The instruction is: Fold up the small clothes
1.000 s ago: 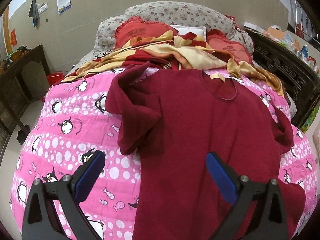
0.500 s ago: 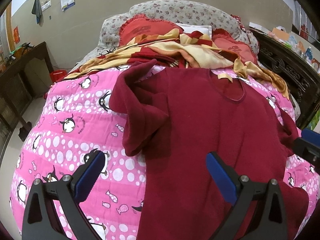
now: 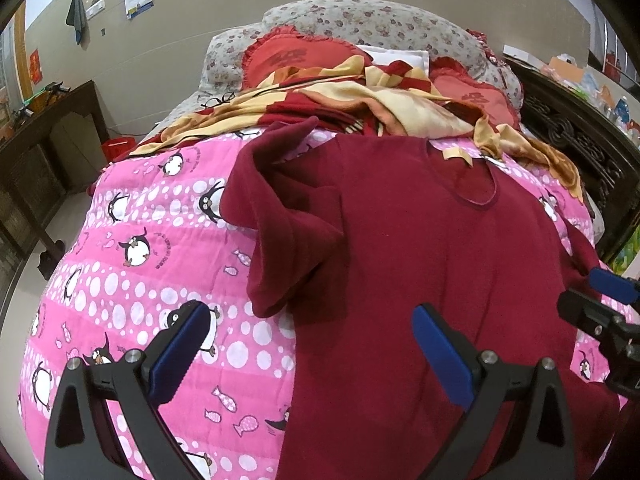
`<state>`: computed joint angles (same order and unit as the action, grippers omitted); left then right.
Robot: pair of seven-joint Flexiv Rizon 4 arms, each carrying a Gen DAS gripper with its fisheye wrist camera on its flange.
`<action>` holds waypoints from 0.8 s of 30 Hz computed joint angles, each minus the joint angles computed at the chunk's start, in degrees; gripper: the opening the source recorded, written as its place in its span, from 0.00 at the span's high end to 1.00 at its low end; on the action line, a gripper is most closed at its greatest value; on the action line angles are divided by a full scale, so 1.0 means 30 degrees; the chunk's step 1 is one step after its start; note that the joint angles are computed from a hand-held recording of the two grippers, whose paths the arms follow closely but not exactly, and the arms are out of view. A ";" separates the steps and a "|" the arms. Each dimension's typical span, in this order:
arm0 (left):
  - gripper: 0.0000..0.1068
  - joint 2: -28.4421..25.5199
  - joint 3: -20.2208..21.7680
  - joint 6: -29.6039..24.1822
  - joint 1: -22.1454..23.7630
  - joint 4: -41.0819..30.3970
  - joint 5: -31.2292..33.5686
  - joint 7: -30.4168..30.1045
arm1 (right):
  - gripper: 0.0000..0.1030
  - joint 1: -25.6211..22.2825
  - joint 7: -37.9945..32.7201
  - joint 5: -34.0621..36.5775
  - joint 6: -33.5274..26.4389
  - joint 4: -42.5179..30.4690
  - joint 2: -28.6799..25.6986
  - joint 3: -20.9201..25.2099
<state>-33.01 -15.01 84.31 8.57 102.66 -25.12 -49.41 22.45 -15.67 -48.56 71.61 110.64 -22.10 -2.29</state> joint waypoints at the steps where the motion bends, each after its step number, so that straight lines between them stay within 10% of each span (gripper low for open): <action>1: 0.04 -0.0020 0.0022 -0.0035 0.0000 -0.0039 0.0012 -0.0004 | 0.13 -0.0028 -0.0086 0.0091 -0.0030 -0.0047 -0.0051 0.0057; 24: 0.04 -0.0436 0.1044 -0.0006 -0.0535 -0.0405 0.0908 -0.0943 | 0.13 0.0403 -0.1603 0.1375 -0.1254 -0.1049 -0.0916 0.0277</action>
<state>-34.32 -11.87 84.29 6.97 101.44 -22.40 -52.24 23.66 -20.48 -44.43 67.85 107.49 -24.84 -1.46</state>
